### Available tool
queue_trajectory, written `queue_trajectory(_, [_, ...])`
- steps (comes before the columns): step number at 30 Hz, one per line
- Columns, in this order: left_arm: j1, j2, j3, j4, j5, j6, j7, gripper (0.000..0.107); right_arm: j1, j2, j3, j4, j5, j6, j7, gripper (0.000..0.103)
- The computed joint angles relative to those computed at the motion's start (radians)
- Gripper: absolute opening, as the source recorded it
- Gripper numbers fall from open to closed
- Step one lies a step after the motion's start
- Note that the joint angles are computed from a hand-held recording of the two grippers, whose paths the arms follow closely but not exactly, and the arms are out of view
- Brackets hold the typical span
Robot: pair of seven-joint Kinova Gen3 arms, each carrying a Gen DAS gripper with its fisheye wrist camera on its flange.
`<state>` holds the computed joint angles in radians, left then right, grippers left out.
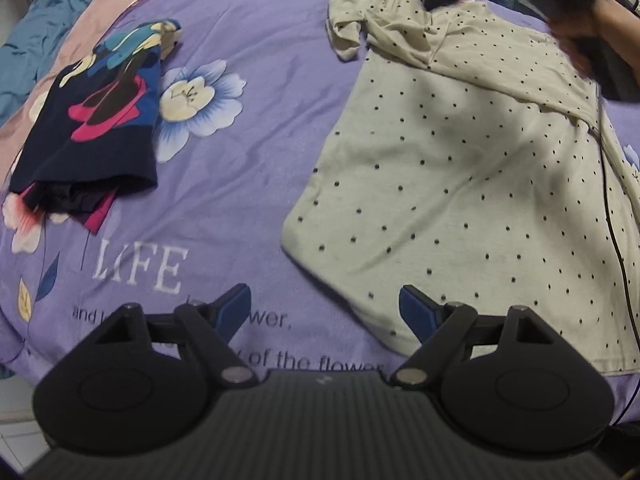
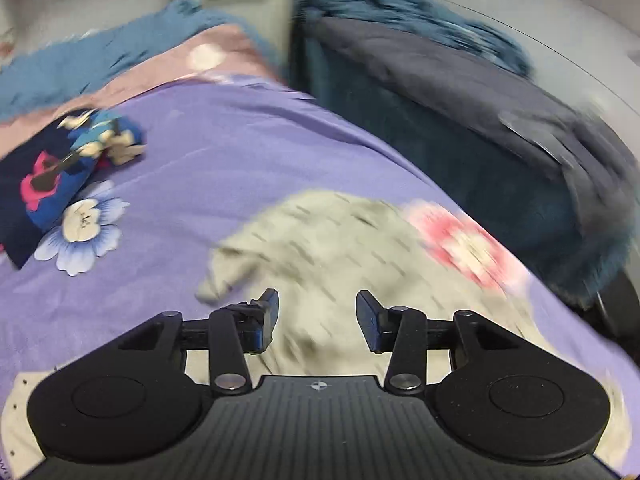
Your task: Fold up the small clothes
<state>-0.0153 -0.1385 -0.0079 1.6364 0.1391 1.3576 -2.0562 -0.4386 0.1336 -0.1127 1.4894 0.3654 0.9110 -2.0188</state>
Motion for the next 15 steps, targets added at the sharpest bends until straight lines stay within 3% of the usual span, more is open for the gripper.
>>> queue_trajectory(5, [0.045, 0.020, 0.034, 0.003, 0.053, -0.151, -0.043, 0.074, 0.100, -0.188, 0.027, 0.160, 0.013, 0.095, -0.186, 0.075])
queue_trajectory(8, [0.094, 0.071, 0.075, -0.032, 0.059, -0.234, -0.012, 0.060, 0.177, -0.279, 0.019, 0.235, 0.012, 0.182, -0.276, 0.075])
queue_trajectory(12, [0.157, 0.141, 0.132, -0.108, 0.026, -0.286, 0.080, 0.059, 0.235, -0.386, -0.023, 0.337, 0.015, 0.211, -0.273, 0.075])
queue_trajectory(15, [0.195, 0.168, 0.147, -0.144, 0.013, -0.286, 0.124, 0.061, 0.243, -0.404, -0.067, 0.376, 0.020, 0.209, -0.220, 0.075])
